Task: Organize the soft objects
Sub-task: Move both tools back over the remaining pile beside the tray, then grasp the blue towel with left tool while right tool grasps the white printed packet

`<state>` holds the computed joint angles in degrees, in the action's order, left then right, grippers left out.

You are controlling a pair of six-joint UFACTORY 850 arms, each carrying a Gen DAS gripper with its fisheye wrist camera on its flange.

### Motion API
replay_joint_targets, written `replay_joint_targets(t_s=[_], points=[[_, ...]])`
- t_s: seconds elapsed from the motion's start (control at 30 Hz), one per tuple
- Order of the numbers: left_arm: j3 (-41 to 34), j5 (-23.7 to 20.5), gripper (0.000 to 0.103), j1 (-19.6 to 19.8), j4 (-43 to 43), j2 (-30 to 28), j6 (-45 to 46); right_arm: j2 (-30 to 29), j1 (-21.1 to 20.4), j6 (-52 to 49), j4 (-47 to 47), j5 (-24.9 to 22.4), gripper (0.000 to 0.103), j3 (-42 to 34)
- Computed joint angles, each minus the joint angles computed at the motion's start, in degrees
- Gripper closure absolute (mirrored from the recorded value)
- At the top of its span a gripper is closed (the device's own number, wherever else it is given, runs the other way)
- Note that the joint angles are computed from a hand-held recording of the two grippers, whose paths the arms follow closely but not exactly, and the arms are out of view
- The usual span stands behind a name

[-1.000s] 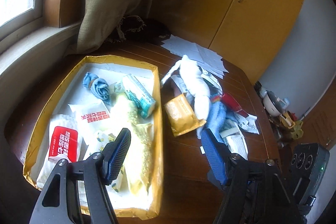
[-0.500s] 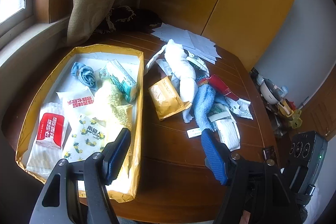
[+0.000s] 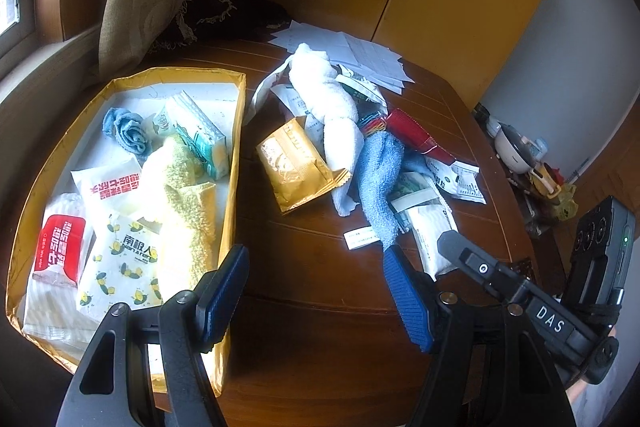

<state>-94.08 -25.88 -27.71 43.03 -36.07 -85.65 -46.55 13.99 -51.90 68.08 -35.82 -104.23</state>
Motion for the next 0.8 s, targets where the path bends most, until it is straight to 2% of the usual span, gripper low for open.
replay_joint_targets(t_s=[0.1, 0.23, 0.37, 0.57, 0.8], points=[[-1.1, 0.1, 0.030, 0.2, -1.9, -1.0, 2.2, -0.7, -0.2, 3.0, -3.5, 2.7, 0.040, -1.4], [-2.5, 0.1, 0.030, 0.6, -4.6, -2.1, 4.9, -2.5, 0.3, 11.7, -14.3, 6.7, 0.040, -4.7], [-3.6, 0.2, 0.030, 1.0, -6.7, -3.0, 6.9, -4.6, 0.4, 18.1, -21.1, 6.1, 0.039, -7.6], [-5.5, 0.1, 0.030, 1.5, -9.5, -4.3, 9.7, -5.0, 2.3, 24.3, -31.7, 8.1, 0.039, -8.7], [-8.6, -0.8, 0.030, 1.9, -12.3, -6.2, 12.9, -6.5, 2.7, 29.2, -37.0, 6.9, 0.040, -10.9]])
